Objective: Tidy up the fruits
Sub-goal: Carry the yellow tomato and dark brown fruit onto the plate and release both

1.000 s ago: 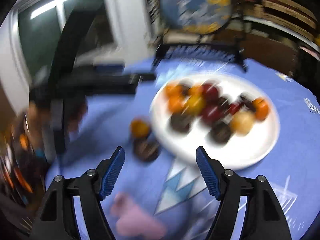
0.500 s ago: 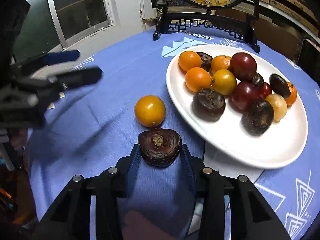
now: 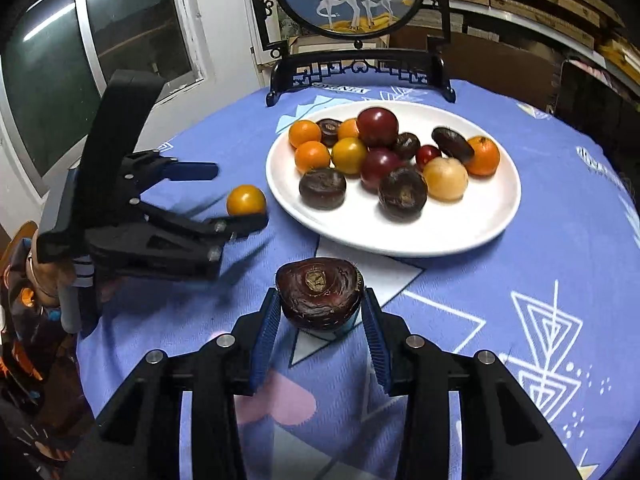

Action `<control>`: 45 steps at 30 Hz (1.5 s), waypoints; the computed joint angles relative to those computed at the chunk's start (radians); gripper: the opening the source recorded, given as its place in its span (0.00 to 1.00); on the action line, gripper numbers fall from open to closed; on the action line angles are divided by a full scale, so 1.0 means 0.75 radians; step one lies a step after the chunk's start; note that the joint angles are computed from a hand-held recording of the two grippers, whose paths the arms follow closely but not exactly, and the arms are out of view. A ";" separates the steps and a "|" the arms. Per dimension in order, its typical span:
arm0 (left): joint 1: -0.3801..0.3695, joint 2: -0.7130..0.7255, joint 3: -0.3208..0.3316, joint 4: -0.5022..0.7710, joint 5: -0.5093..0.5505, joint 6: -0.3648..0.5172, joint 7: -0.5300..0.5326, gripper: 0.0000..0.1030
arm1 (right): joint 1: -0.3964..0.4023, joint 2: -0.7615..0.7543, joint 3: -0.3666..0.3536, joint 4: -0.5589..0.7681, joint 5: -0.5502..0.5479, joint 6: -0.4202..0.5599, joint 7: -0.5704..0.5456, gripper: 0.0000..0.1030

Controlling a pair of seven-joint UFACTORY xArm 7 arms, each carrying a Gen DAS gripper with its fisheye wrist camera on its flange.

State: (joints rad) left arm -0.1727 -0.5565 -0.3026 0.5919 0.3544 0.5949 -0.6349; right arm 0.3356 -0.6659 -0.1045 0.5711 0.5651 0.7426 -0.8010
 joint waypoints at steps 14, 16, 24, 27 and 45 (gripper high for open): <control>-0.009 -0.174 -0.083 0.039 -0.002 0.074 -0.023 0.37 | 0.001 -0.060 -0.046 -0.019 0.040 0.047 -0.062 0.41; 0.024 -0.147 -0.124 0.084 0.038 0.073 -0.052 0.37 | 0.000 -0.069 -0.054 -0.012 0.050 0.049 -0.077 0.41; 0.142 0.038 -0.198 0.303 0.215 0.064 -0.236 0.37 | 0.022 -0.023 -0.104 0.133 0.141 -0.043 -0.151 0.41; 0.169 0.128 -0.199 0.401 0.301 0.066 -0.304 0.37 | 0.054 0.037 -0.130 0.220 0.211 -0.105 -0.199 0.41; 0.047 0.472 -0.026 0.601 0.639 0.036 -0.565 0.37 | -0.045 0.482 -0.036 0.531 0.577 -0.147 -0.392 0.41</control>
